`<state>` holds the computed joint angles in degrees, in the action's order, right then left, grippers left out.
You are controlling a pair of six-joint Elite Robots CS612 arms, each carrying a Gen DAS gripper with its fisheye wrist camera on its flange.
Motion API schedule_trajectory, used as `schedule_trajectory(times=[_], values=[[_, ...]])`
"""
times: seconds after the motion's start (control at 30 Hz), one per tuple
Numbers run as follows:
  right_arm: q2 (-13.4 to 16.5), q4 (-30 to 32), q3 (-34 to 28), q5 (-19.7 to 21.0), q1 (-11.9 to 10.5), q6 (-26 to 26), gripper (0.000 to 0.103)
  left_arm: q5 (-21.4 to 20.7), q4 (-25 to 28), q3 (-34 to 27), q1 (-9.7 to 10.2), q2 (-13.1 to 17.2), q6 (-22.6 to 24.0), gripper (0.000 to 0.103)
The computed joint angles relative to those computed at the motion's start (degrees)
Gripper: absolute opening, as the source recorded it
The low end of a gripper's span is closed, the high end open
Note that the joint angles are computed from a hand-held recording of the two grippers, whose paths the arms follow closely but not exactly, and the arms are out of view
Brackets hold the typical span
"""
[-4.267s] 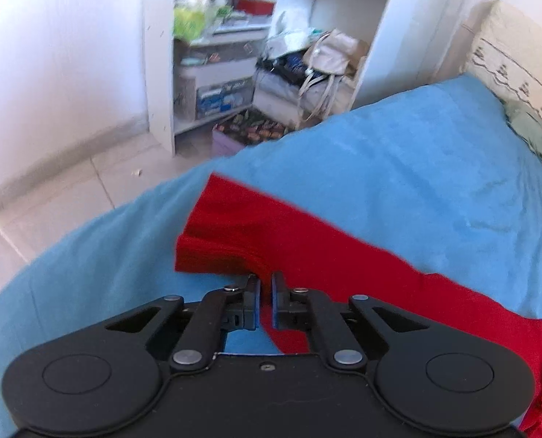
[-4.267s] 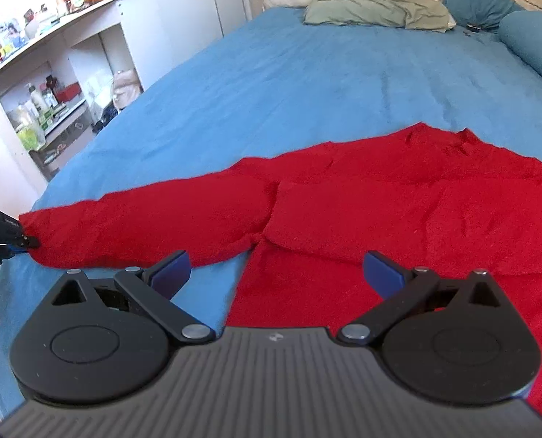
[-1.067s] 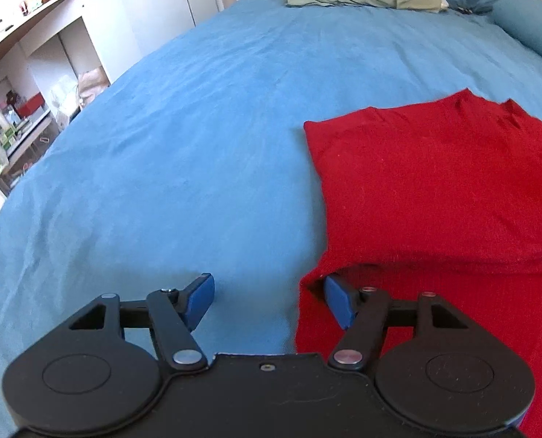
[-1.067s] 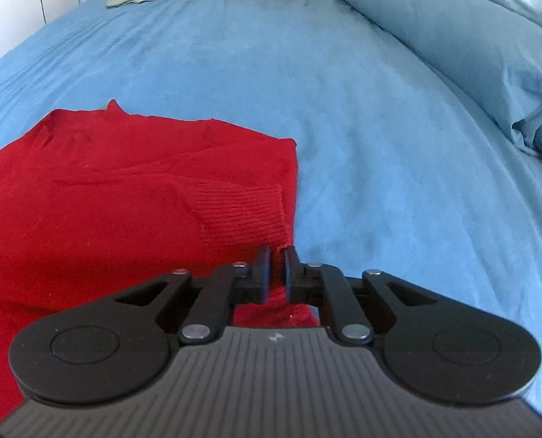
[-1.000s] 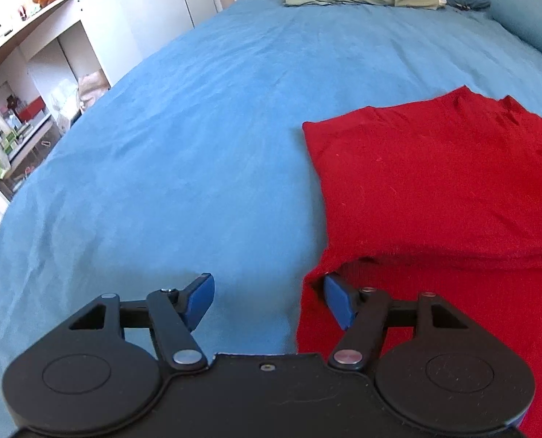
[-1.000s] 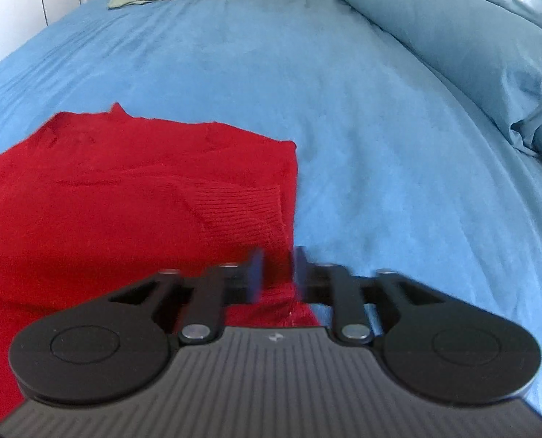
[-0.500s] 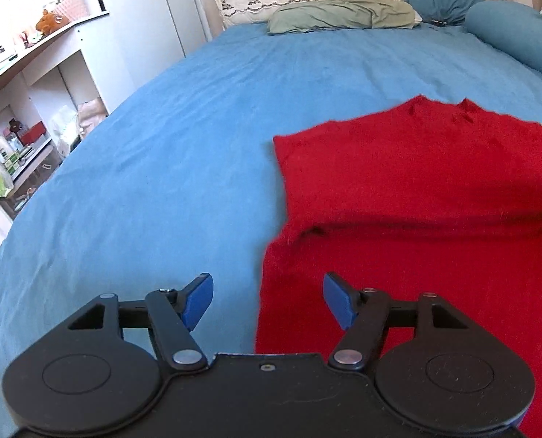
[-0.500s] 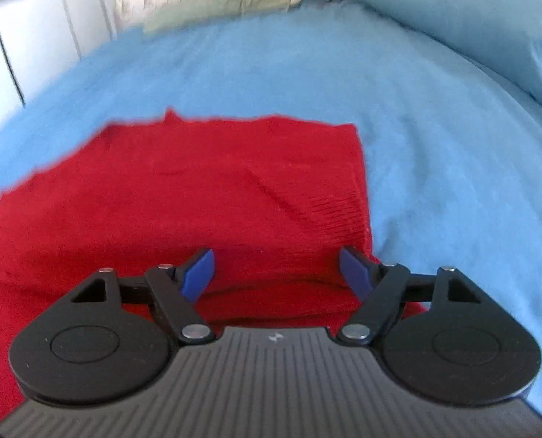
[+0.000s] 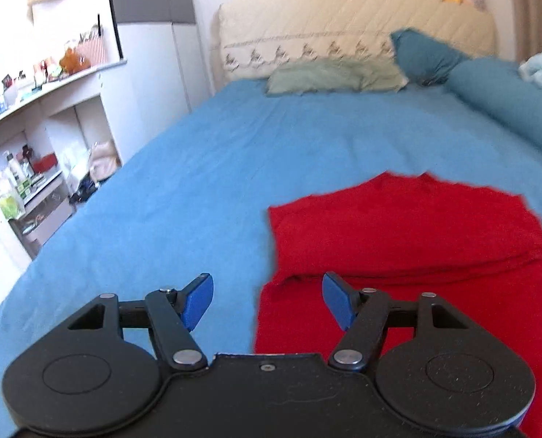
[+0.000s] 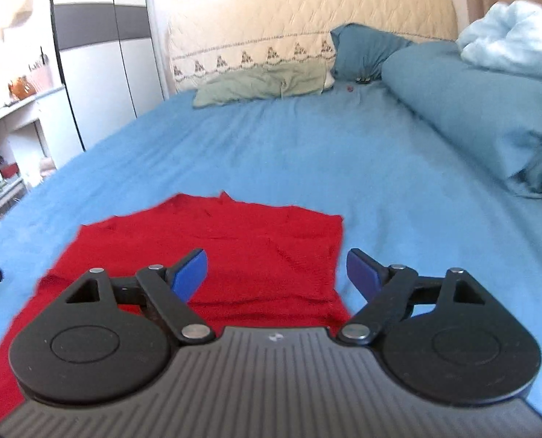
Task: Fold small clothes
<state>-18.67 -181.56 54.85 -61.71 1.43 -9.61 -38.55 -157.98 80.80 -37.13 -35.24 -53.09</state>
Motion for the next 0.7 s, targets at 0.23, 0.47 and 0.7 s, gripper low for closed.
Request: schedule_trajectory(times=[0.23,0.47,0.7], values=[[-12.76,-6.79,20.56,3.09,-3.93,-0.05,0.103,-2.54,-5.5,8.27,-4.3,-6.38,-2.91,0.091],[-19.06,-9.73,33.66,3.88,-6.96,-3.63,0.103,-6.74,-8.62,14.68,-7.1,-9.51,-7.16,0.096],[-19.38,-10.21,39.14,2.02,-8.0,-2.8,0.103,-12.88,-12.55,18.82,-8.13,-9.35,-13.43,0.1]])
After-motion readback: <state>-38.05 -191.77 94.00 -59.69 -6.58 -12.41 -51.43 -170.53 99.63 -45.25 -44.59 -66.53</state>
